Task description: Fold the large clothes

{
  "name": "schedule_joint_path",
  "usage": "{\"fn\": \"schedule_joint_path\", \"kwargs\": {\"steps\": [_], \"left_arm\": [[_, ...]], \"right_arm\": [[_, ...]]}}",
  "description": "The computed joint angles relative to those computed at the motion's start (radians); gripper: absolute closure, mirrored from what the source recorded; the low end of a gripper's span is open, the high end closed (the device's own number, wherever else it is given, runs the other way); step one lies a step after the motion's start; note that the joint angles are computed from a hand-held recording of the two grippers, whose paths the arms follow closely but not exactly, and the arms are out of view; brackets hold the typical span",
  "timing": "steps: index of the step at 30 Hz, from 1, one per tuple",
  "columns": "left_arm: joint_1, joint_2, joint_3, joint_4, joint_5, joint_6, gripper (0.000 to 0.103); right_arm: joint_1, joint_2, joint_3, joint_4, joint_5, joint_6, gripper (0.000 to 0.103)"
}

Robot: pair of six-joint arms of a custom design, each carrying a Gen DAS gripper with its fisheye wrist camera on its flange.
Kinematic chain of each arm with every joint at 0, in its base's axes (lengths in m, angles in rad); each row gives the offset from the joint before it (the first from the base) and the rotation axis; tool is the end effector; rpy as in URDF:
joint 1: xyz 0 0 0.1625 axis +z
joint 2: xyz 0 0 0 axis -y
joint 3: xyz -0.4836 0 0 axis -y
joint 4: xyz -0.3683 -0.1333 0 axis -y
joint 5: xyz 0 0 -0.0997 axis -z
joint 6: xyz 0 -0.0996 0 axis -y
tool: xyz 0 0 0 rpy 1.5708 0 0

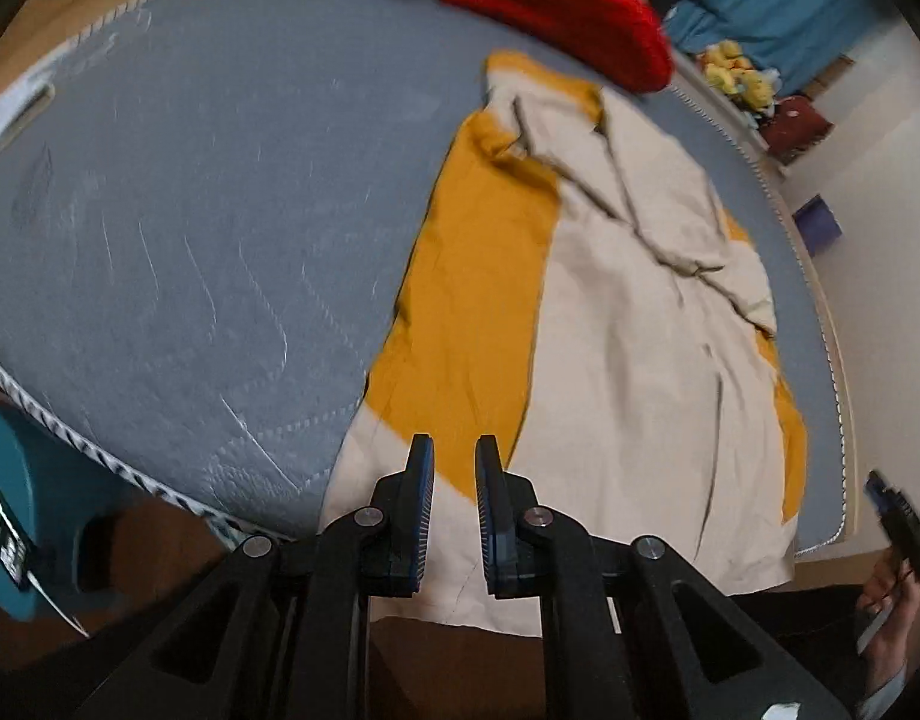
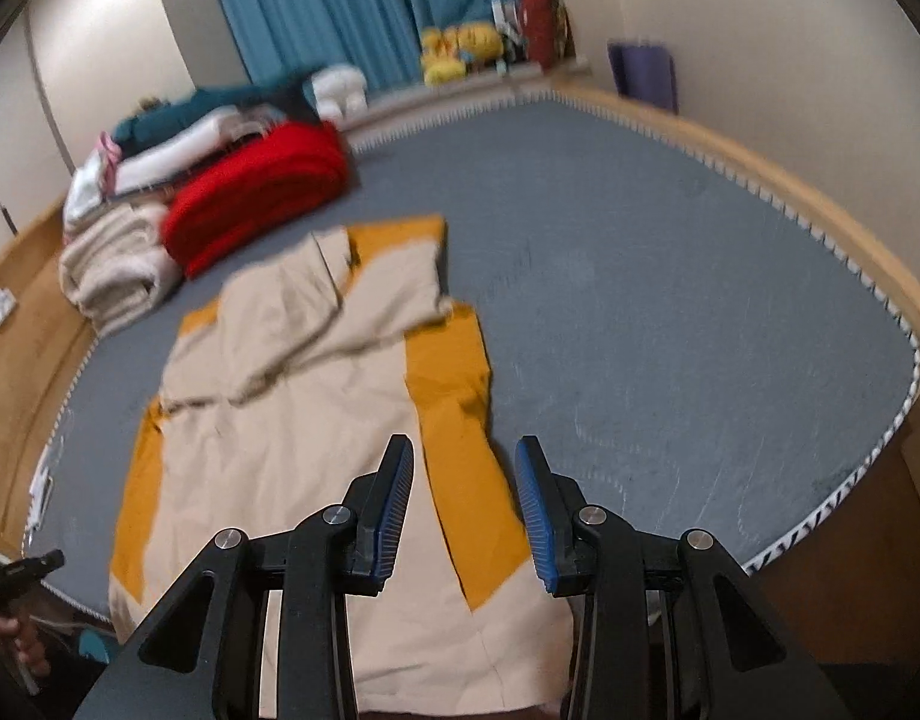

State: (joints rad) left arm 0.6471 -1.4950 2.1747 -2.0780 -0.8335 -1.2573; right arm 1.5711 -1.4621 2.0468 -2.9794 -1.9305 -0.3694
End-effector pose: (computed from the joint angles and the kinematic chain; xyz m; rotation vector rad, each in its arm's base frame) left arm -0.2053 -0.4061 0.3235 -0.3390 2.5260 -0.7709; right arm 0.0984 -0.4957 0.4498 0.2617 -2.4699 0.9809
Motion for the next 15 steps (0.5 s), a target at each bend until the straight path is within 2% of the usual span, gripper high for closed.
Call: {"fn": "schedule_joint_path", "kwargs": {"steps": [2,4,6,11,15], "left_arm": [[0.021,0.008,-0.010,0.019,-0.024,-0.008,0.092],[0.042,0.007,-0.008,-0.004,-0.050,-0.005,0.092],[0.053,0.003,-0.011,0.009,-0.065,-0.029,0.089],[0.083,0.005,-0.013,0.026,-0.115,-0.066,0.083],[0.109,0.025,-0.032,0.074,-0.117,-0.048,0.078]], "right_arm": [[-0.010,0.031,-0.032,0.099,-0.033,0.039,0.066],[-0.042,0.042,-0.059,0.226,-0.009,0.099,0.066],[-0.059,0.064,-0.076,0.295,-0.041,0.139,0.066],[-0.076,0.092,-0.091,0.323,-0.084,0.174,0.066],[-0.087,0.113,-0.099,0.327,-0.111,0.178,0.064]]}}
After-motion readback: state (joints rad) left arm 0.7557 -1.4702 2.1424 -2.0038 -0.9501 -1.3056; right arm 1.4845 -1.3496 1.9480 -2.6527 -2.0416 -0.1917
